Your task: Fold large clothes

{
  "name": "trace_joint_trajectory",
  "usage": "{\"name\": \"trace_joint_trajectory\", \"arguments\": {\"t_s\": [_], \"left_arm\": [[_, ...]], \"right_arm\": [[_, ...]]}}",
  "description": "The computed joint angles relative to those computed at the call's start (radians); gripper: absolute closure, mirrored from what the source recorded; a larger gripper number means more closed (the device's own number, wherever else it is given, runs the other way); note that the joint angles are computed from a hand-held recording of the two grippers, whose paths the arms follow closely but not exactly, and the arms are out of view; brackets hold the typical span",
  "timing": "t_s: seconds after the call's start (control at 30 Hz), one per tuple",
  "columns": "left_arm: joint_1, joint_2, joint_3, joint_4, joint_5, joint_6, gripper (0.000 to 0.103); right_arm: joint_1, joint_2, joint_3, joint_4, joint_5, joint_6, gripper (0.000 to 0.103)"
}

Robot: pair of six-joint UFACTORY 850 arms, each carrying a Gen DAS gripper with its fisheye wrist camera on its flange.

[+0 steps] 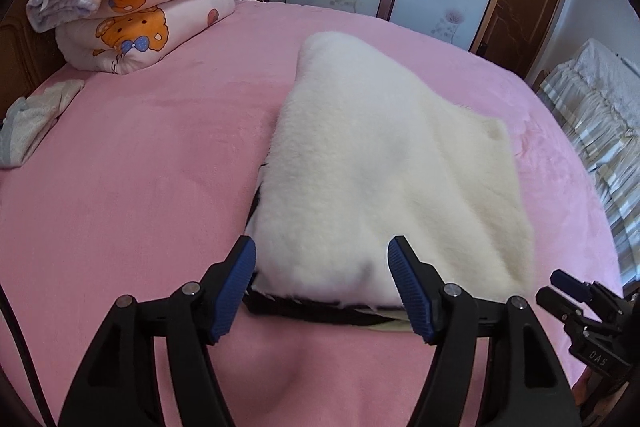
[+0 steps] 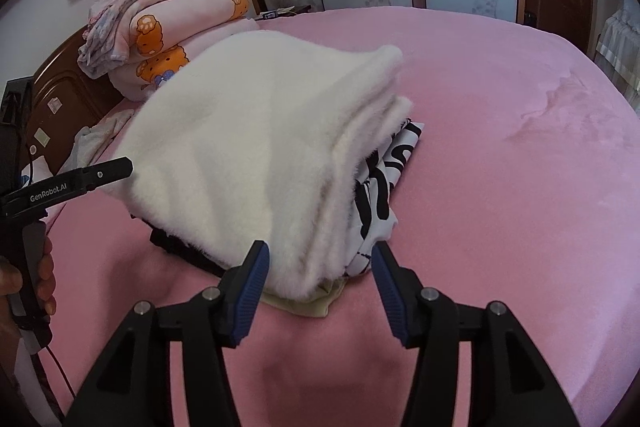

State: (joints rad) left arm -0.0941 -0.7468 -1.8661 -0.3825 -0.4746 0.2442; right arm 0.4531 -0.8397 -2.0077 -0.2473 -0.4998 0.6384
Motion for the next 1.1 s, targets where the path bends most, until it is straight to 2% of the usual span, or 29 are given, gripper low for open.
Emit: {"name": "trace_joint_trajectory", "arguments": {"t_s": [0.1, 0.23, 0.37, 0.53, 0.6, 0.63, 0.73, 0.87, 1.0, 1.1], "left_arm": [[-0.007, 0.088, 0.083, -0.021, 0.005, 0.01, 0.035], [-0.025, 0.22, 0.203, -0.004, 0.007, -0.022, 0.017], [-0.053, 0.333, 0.291, 0.008, -0.04, -0.038, 0.016], [-0.126, 0.481, 0.414, 0.149, -0.046, -0.125, 0.015], [-0.157, 0.543, 0.47, 0.182, -0.038, -0.151, 0.011], [-0.172, 0.581, 0.507, 0.164, -0.029, -0.138, 0.007], [-0.203, 0.674, 0.601, 0.063, -0.019, -0.072, 0.006], [-0.261, 0.774, 0.713, 0.052, -0.016, -0.094, 0.006], [-0.341, 0.842, 0.81, 0.116, -0.005, -0.17, 0.004], [-0.403, 0.902, 0.898, 0.222, 0.063, -0.337, 0.004]], "right_arm": [[0.014, 0.093, 0.097, -0.037, -0.005, 0.031, 0.051], [0.032, 0.23, 0.23, -0.071, -0.006, 0.085, 0.049], [0.059, 0.379, 0.358, -0.166, -0.026, 0.165, 0.049], [0.094, 0.558, 0.493, -0.232, -0.084, 0.228, 0.049], [0.107, 0.623, 0.546, -0.254, -0.102, 0.257, 0.049], [0.116, 0.655, 0.573, -0.268, -0.117, 0.276, 0.047], [0.144, 0.749, 0.666, -0.316, -0.144, 0.344, 0.037], [0.178, 0.866, 0.804, -0.341, -0.148, 0.452, 0.035], [0.217, 0.952, 0.921, -0.384, -0.179, 0.582, 0.035], [0.259, 1.003, 1.0, -0.446, -0.219, 0.704, 0.034]]}}
